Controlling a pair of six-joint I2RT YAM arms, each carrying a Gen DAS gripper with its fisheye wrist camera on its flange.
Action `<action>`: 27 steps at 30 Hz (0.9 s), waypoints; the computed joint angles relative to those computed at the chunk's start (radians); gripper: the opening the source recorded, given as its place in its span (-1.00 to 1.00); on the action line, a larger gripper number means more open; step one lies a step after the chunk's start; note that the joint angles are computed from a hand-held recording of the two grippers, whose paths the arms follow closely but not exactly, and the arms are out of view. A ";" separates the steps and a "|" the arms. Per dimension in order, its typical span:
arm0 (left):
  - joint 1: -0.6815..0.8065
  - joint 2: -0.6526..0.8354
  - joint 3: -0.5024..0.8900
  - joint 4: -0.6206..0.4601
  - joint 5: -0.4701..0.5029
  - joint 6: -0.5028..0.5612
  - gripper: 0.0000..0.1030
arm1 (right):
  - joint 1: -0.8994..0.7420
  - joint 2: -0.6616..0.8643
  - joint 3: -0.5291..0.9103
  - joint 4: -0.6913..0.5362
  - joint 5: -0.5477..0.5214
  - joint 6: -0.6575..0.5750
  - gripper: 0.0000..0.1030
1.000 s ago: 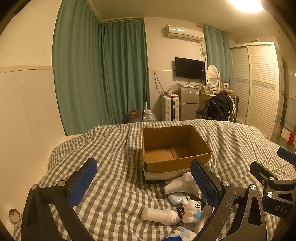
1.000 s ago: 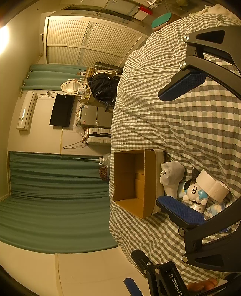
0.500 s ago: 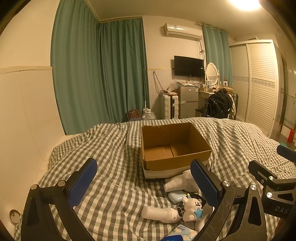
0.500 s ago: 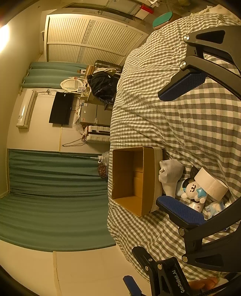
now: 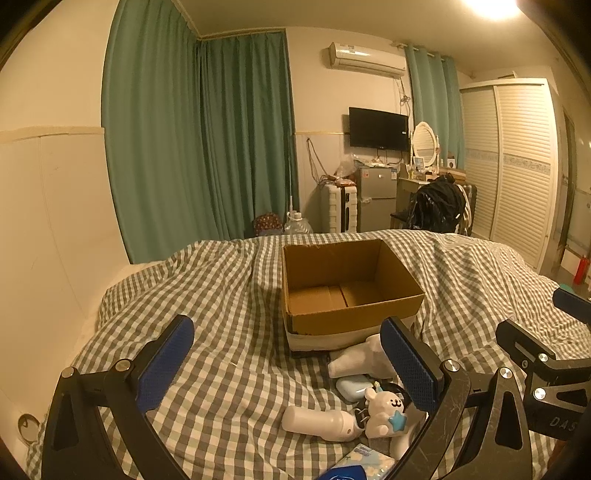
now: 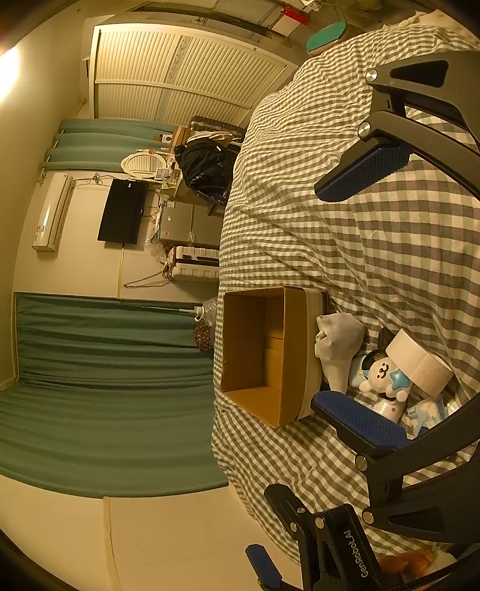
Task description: Organize objects
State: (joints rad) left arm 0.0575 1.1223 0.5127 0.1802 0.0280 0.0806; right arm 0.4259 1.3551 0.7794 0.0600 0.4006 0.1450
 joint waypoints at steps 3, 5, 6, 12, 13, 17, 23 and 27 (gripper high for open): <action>0.004 0.002 0.002 -0.004 0.000 0.003 1.00 | 0.001 -0.002 0.001 -0.008 -0.005 0.004 0.99; 0.004 0.000 0.003 -0.008 -0.002 0.005 1.00 | 0.002 -0.001 0.003 -0.011 -0.004 0.004 0.99; 0.005 0.000 0.004 -0.010 -0.001 0.005 1.00 | 0.004 -0.001 0.004 -0.012 -0.003 0.005 0.99; 0.029 -0.026 0.010 -0.043 0.032 0.002 1.00 | 0.012 -0.012 0.016 -0.042 0.003 -0.001 0.99; 0.032 -0.033 0.009 -0.046 0.036 0.004 1.00 | 0.017 -0.013 0.020 -0.045 0.010 -0.002 0.99; 0.051 -0.068 0.011 -0.072 0.057 0.010 1.00 | 0.034 -0.033 0.024 -0.063 0.023 -0.003 0.99; 0.078 -0.105 0.027 -0.126 0.081 0.019 1.00 | 0.062 -0.058 0.041 -0.108 0.044 -0.003 0.99; 0.092 -0.126 0.038 -0.169 0.088 0.032 1.00 | 0.090 -0.076 0.053 -0.136 0.065 -0.001 0.99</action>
